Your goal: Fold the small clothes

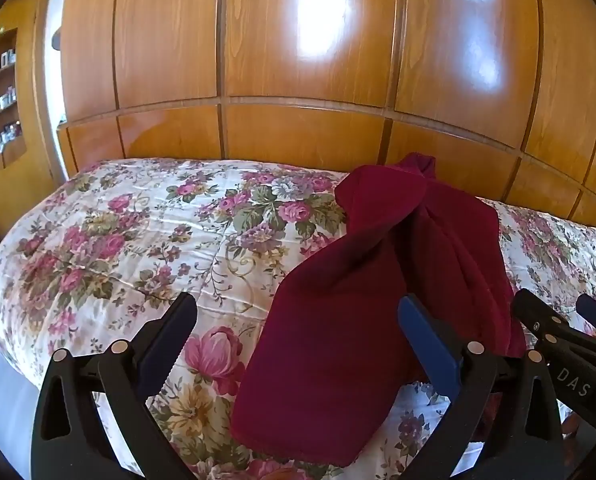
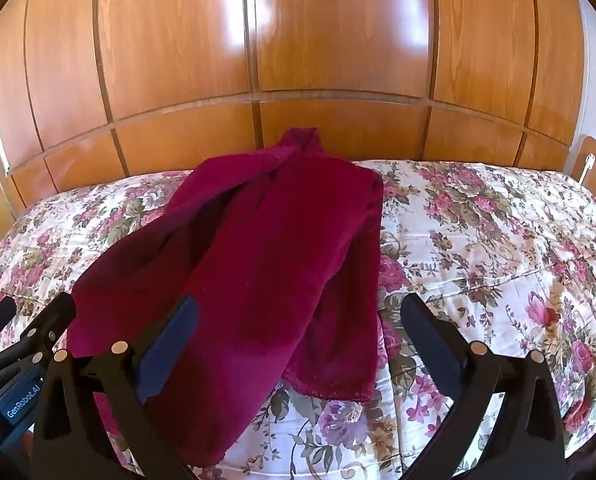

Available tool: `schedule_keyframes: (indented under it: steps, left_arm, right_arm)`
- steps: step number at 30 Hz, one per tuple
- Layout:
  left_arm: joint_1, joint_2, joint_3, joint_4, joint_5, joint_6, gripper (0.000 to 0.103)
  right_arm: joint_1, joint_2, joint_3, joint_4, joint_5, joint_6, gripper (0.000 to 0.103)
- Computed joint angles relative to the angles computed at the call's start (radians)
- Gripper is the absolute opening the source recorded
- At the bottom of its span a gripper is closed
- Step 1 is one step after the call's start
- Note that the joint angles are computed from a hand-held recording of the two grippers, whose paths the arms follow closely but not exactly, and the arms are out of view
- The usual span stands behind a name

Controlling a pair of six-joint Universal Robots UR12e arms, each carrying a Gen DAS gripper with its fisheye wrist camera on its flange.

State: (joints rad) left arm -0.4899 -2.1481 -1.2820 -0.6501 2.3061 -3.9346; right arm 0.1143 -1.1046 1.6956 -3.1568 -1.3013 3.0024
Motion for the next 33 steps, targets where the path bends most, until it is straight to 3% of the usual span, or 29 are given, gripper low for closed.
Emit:
schedule_keyframes:
  steps: [33]
  left_arm:
    - [-0.003, 0.007, -0.006, 0.046, -0.008, 0.036, 0.100]
  right_arm:
    - [0.000, -0.011, 0.007, -0.022, 0.007, -0.008, 0.101]
